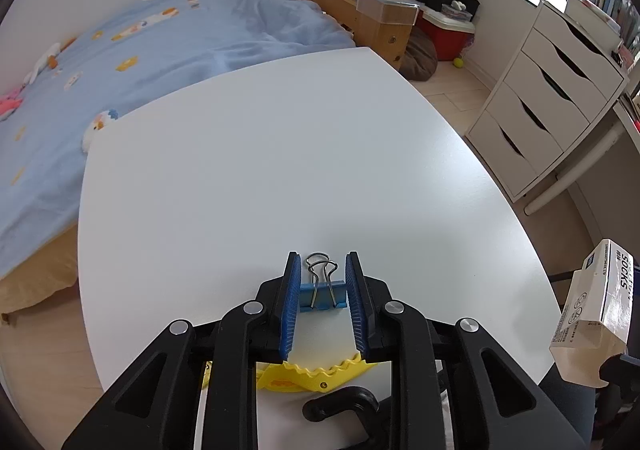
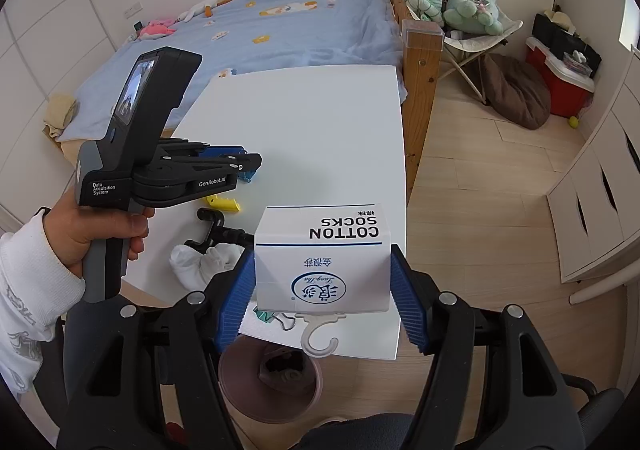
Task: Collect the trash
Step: 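Grasp the blue binder clip with the left tool, then carry both items over the trash bin while the left tool opens, dropping the blue clip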
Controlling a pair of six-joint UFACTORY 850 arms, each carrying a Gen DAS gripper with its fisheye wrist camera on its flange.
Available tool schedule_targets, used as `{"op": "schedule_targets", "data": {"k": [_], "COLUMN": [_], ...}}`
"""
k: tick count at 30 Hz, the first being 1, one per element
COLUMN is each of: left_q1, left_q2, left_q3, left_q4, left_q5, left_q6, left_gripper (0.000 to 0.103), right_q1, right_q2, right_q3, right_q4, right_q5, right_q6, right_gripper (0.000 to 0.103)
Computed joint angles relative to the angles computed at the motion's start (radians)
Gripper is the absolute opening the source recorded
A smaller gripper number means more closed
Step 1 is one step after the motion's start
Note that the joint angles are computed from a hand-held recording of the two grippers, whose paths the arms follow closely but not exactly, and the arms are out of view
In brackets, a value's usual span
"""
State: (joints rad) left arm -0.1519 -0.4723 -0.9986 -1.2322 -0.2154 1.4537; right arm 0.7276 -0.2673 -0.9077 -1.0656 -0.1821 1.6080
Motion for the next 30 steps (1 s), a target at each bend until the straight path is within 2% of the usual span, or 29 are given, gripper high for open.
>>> {"op": "schedule_targets", "data": {"k": [7,16,22,30], "left_q1": [0.008,0.043,0.076,0.127], "left_q2": [0.016,0.113,0.226,0.391], "left_q3": [0.016,0.091,0.188,0.317], "left_q4": [-0.073,-0.180,-0.282,-0.335], "left_q5": [-0.006,-0.033,-0.064,-0.121], "left_q6": [0.081,0.222,0.366,0.472], "left_gripper": [0.023,0.023,0.023,0.023], "right_q1": [0.003,0.023,0.054,0.115], "right_q2": [-0.001,0.011,0.041,0.097], "right_q3": [-0.001,-0.011,-0.007,0.012], "right_q4": [-0.025,-0.045,-0.083,-0.145], "right_q5": [0.000,-0.019,-0.047,-0.092], "right_q6": [0.023,0.025,0.052,0.099], "right_gripper": [0.064,0.064,0.064,0.064]}}
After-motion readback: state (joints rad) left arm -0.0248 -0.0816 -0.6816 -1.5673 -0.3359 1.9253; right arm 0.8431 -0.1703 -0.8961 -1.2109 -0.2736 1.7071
